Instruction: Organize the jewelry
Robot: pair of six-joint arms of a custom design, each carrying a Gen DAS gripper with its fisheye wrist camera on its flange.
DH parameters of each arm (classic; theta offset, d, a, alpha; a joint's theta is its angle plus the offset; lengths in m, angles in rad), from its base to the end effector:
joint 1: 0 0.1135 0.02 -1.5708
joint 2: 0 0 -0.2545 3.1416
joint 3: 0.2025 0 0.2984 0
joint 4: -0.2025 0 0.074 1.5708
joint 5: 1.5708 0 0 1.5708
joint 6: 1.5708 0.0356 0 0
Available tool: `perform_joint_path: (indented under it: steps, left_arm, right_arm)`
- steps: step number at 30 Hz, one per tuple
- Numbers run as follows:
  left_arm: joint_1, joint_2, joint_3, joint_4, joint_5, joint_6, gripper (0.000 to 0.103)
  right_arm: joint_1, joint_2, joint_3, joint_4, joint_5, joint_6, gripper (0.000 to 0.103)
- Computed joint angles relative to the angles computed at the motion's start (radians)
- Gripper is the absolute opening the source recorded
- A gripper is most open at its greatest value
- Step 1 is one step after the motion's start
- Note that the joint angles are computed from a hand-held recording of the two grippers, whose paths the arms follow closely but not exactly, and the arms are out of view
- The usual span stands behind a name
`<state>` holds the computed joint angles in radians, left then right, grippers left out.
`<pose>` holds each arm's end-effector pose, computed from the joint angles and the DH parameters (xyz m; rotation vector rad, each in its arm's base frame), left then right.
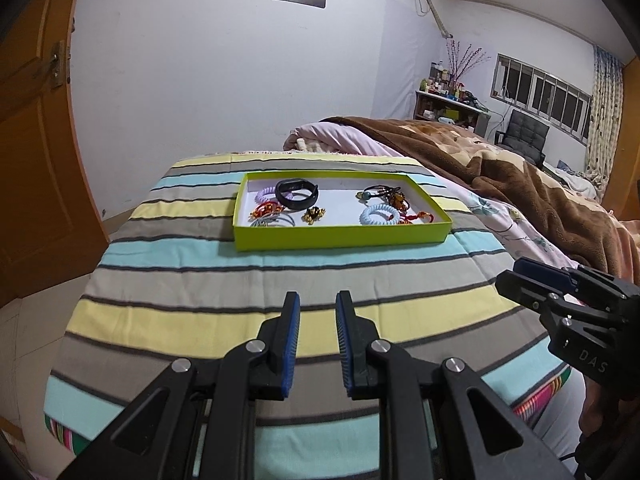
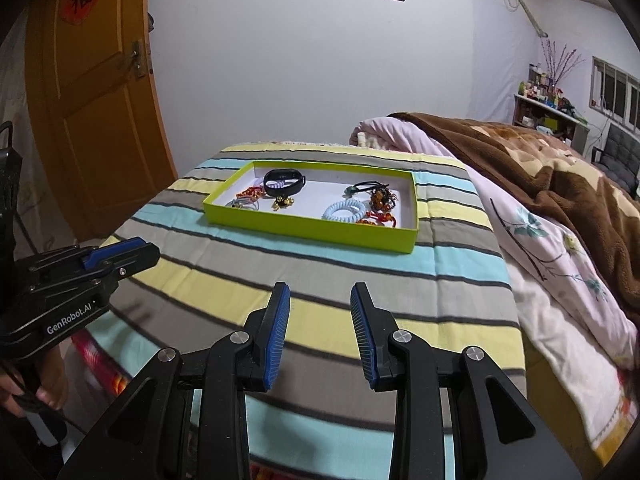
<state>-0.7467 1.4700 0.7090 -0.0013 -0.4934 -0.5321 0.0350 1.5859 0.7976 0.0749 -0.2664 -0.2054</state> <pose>0.2490 -0.2075 0.1358 0.0000 2.2272 -0.1178 0.3539 0.0218 0.1321 -0.4081 2.2258 0.2137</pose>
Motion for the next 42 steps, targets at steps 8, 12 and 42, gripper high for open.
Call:
perform_joint_path:
  steps: [8,12,42]
  left_arm:
    - [-0.039,-0.030,-0.036,-0.022,-0.038,-0.052,0.019]
    - [-0.055,-0.032,-0.037,-0.030,-0.061,-0.062,0.019]
    - [-0.070,-0.007,-0.020,-0.038,-0.085,-0.072,0.019]
  right_arm:
    - [-0.011,-0.059,-0.072,0.001,-0.006,-0.012,0.033]
    - [-0.015,-0.068,-0.081,0.002,-0.009,-0.013,0.033]
    - [-0.014,-0.067,-0.087,0.001,-0.003,-0.013,0.033]
